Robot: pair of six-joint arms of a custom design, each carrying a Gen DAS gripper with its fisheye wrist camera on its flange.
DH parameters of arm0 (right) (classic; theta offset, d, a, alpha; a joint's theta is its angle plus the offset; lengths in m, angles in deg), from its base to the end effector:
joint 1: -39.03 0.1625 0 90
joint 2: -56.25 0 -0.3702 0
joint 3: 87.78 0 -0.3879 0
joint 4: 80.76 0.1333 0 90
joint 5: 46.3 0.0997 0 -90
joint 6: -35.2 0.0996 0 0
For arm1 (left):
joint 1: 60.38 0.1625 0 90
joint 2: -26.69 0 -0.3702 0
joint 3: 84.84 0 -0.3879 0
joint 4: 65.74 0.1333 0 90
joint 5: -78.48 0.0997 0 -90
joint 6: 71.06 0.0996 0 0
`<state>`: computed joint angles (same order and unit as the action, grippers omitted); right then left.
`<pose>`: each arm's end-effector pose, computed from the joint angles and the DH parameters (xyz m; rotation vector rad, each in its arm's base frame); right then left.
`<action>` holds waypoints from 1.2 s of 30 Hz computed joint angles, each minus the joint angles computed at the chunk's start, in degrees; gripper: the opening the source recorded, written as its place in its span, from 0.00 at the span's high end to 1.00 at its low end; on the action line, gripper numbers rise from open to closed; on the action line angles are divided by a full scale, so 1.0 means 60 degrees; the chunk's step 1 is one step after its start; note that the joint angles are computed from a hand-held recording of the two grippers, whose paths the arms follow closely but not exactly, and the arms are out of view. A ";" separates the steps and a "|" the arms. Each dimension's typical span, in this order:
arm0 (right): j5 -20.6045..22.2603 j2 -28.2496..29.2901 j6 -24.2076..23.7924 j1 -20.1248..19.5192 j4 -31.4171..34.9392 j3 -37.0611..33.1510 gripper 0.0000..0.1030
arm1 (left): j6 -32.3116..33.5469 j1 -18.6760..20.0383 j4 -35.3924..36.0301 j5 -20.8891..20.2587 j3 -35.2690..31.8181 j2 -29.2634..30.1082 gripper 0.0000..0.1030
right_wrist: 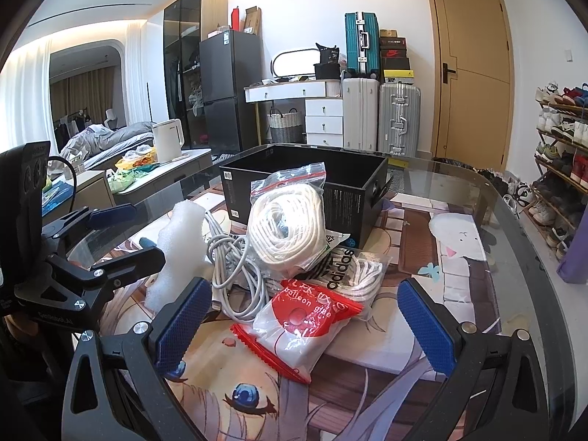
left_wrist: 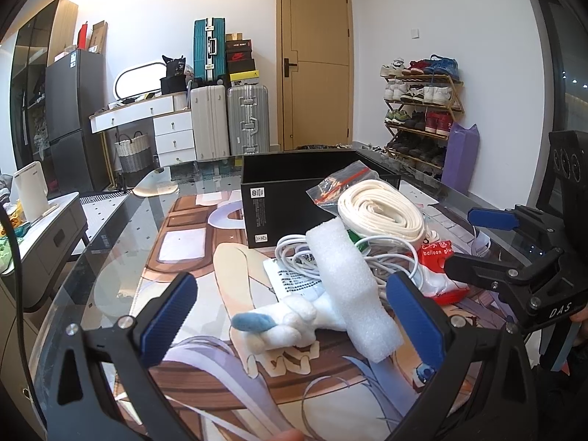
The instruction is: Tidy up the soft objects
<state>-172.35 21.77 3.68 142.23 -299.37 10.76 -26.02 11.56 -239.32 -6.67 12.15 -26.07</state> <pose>0.2075 -0.5577 0.0787 0.3985 -2.0998 1.1969 -0.0643 -0.6543 0.1731 1.4052 2.3683 -0.9302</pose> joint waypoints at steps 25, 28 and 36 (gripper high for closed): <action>-0.0303 0.0002 -0.0044 0.0016 0.0372 -0.0143 0.00 | 0.0055 0.0023 -0.0027 -0.0004 -0.0023 0.0011 0.00; -0.0350 -0.0106 0.0149 -0.0010 0.0705 -0.0134 0.00 | 0.0061 0.0018 -0.0022 0.0003 -0.0030 0.0017 0.00; -0.0848 -0.0322 0.0554 0.0059 0.1360 -0.0130 0.00 | 0.0048 0.0008 -0.0063 0.0003 0.0002 0.0017 0.00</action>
<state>-177.44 19.83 7.00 142.58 -291.21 9.98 -25.74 11.61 -239.70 -6.65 12.16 -25.97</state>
